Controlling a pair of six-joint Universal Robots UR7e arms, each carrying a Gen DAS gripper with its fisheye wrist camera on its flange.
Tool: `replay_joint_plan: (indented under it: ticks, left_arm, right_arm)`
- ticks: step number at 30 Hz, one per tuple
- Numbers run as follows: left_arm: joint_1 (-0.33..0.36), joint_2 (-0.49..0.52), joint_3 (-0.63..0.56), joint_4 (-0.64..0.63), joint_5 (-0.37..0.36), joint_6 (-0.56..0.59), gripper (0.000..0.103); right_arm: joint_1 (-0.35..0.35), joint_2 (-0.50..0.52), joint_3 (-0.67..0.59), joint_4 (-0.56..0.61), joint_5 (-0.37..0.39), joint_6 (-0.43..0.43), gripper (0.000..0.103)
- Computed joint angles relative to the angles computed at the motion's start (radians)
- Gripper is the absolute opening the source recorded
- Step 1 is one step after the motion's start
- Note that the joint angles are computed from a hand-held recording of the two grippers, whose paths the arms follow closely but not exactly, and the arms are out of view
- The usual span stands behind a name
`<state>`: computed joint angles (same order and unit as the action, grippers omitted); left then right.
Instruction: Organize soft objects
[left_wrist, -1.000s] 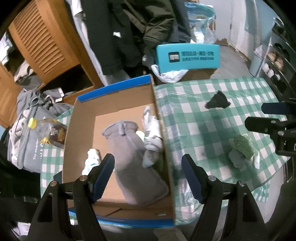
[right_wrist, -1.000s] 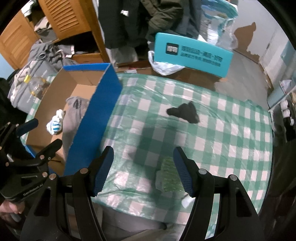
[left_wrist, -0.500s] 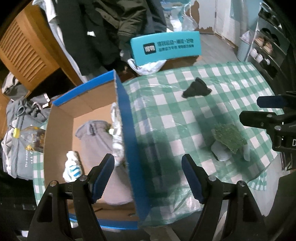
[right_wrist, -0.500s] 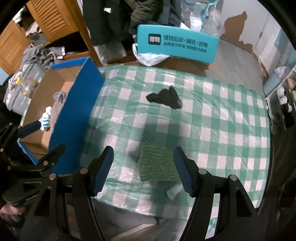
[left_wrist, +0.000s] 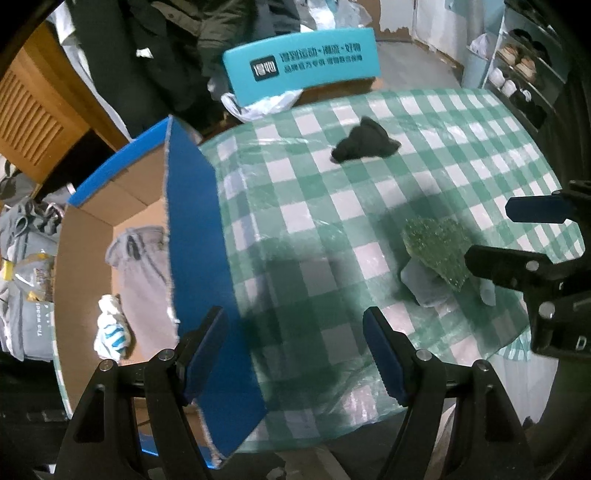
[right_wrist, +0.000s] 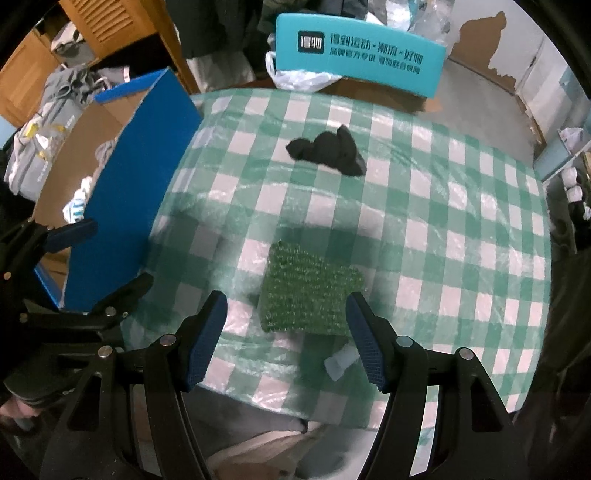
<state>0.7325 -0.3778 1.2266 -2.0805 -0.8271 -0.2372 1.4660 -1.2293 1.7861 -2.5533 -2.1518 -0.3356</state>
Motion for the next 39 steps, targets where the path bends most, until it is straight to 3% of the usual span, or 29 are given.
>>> replay_joint_plan:
  ticks: [21,23,25,29,39]
  left_arm:
    - [0.02,0.065,-0.069,0.106,-0.004,-0.036,0.077]
    - [0.022,0.07,-0.076,0.114,-0.005,-0.038,0.077]
    - [0.023,0.073,-0.08,0.118,-0.007,-0.037,0.077]
    - [0.025,0.08,-0.086,0.12,-0.008,-0.03,0.077]
    - [0.03,0.105,-0.116,0.132,-0.015,-0.025,0.081]
  right_arm:
    - [-0.061,0.068,-0.01,0.027,-0.018,-0.014,0.067]
    - [-0.068,0.07,-0.019,0.035,0.0,-0.007,0.058]
    - [-0.077,0.072,-0.032,0.049,0.019,0.008,0.042]
    - [-0.099,0.076,-0.056,0.052,0.045,0.036,0.03]
    - [-0.14,0.108,-0.121,0.017,0.036,0.097,0.028]
